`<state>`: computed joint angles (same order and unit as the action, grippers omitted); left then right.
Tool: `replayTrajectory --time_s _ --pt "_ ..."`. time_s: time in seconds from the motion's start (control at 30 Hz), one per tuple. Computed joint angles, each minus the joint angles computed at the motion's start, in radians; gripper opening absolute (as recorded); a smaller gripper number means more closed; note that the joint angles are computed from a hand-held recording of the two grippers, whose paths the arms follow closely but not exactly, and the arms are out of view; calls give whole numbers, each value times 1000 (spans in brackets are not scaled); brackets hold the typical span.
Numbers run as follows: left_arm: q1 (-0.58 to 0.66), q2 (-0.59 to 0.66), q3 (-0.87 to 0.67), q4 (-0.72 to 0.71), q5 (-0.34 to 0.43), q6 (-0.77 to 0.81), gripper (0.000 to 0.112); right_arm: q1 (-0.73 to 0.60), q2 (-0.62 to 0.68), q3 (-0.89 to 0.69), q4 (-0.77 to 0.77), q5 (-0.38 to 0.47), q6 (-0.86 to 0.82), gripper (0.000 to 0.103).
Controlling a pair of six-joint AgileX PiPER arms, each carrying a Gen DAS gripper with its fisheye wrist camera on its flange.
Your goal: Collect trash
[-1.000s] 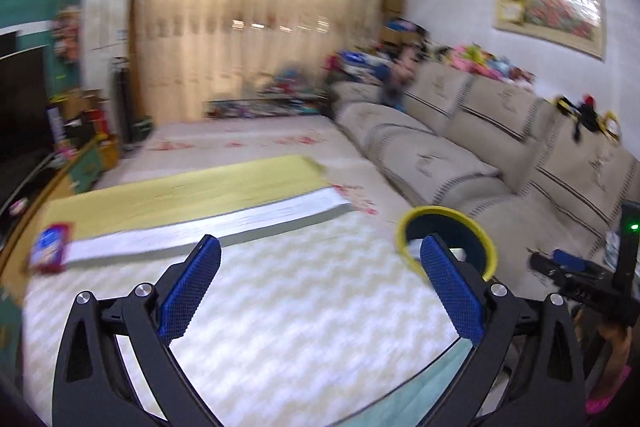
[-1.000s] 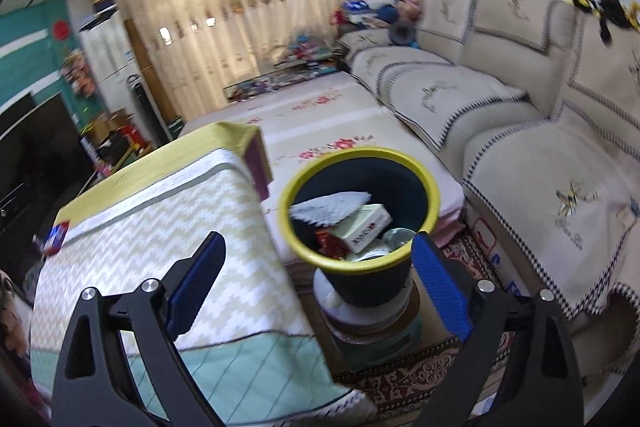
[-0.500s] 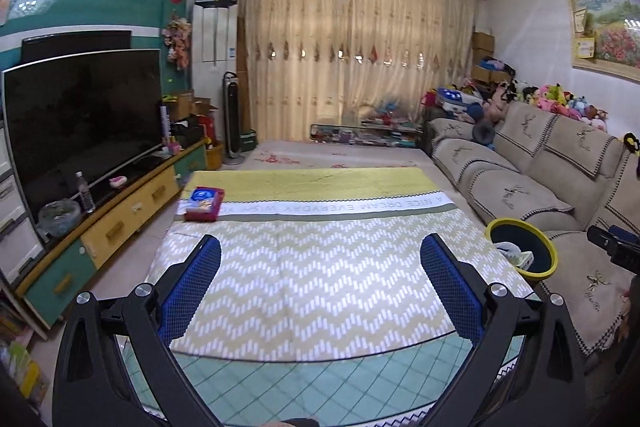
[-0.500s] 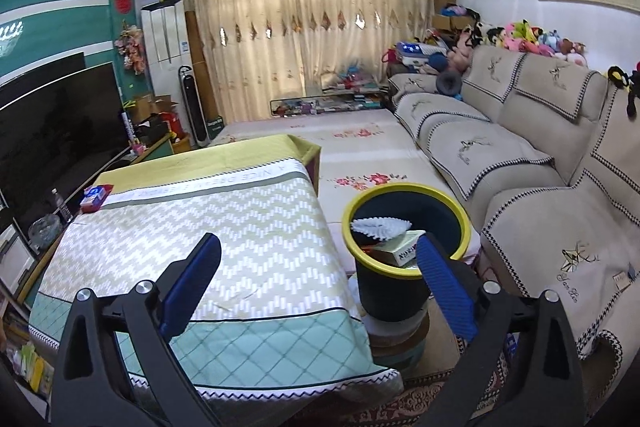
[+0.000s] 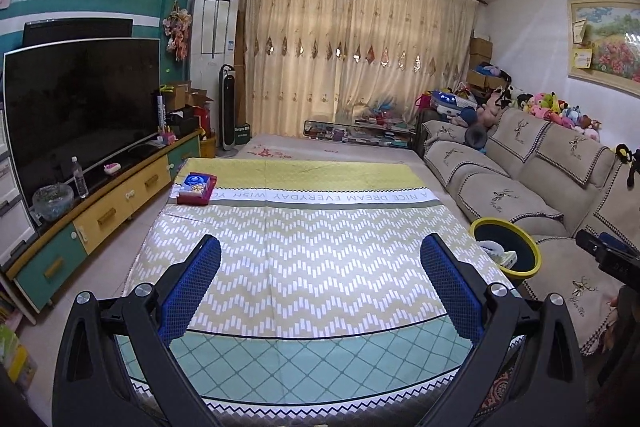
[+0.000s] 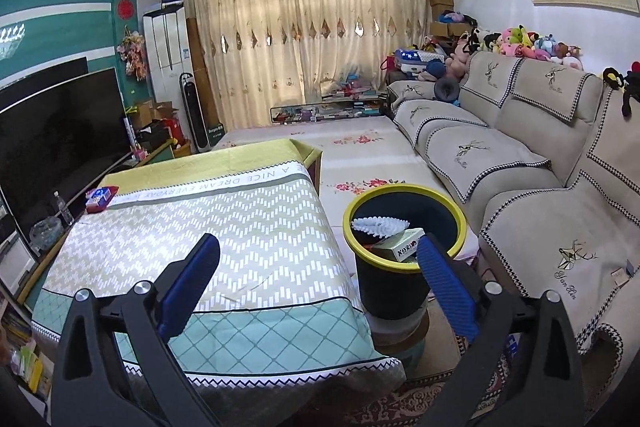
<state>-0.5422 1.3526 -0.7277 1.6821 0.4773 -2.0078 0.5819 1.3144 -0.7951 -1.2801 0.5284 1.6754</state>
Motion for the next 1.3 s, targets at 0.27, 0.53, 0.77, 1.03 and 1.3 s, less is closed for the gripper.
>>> replayTrajectory --time_s 0.27,0.53,0.77,1.03,1.3 --pt "-9 -29 18 -11 55 0 98 0 10 -1 -22 -13 29 95" --pt "9 -18 18 -14 35 7 98 1 27 -9 -18 -15 26 95" --pt "29 4 9 -4 12 3 98 -3 41 -14 -16 -26 27 95" --pt "29 28 3 19 18 -18 98 -5 44 -16 -15 -28 26 95" --pt "25 52 5 57 19 -61 98 -3 56 -19 -24 -27 39 95"
